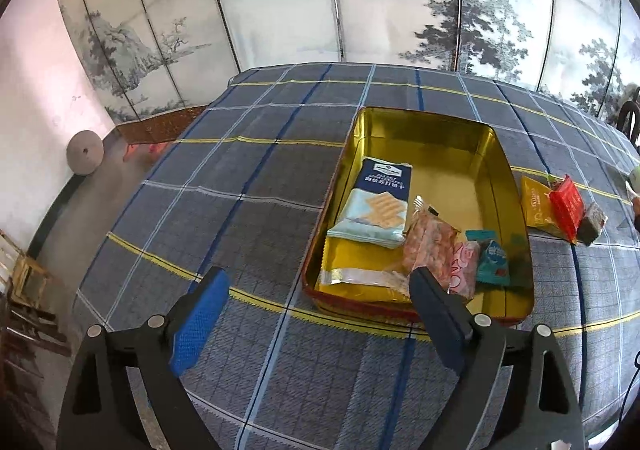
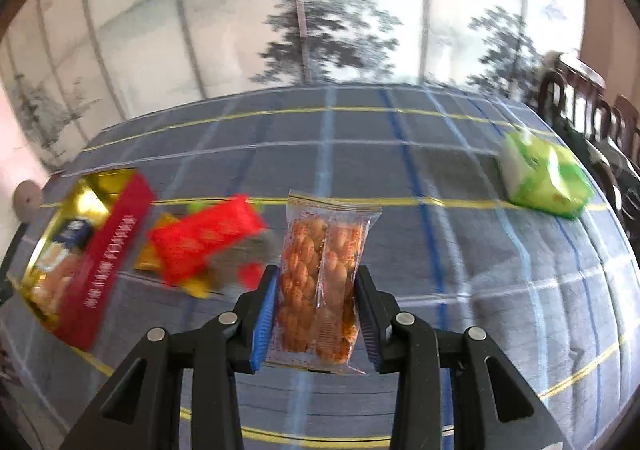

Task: Organize snacks
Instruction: 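Carry the peanut bag into the gold tin and open the right tool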

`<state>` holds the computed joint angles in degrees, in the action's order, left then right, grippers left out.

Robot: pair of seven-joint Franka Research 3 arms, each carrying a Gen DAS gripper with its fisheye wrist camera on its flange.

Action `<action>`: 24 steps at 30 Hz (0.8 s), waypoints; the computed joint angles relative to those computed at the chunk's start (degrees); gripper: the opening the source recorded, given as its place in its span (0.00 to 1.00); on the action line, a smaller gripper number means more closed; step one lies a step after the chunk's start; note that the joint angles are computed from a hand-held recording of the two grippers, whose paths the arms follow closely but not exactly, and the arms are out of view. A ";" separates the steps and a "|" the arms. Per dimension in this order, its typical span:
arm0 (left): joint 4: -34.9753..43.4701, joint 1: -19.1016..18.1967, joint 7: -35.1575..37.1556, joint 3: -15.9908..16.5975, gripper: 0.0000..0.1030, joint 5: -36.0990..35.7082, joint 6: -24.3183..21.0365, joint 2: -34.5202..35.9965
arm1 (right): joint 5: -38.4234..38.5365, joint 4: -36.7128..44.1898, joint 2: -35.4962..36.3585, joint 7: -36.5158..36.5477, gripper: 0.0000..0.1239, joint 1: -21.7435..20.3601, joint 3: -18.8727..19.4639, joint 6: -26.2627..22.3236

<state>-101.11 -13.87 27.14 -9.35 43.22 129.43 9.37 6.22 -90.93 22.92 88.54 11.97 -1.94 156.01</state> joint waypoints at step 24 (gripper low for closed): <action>-7.63 2.73 -3.45 -0.75 0.87 -1.16 -2.54 -6.36 | 6.29 13.26 6.89 -13.93 0.30 8.78 7.31 -9.17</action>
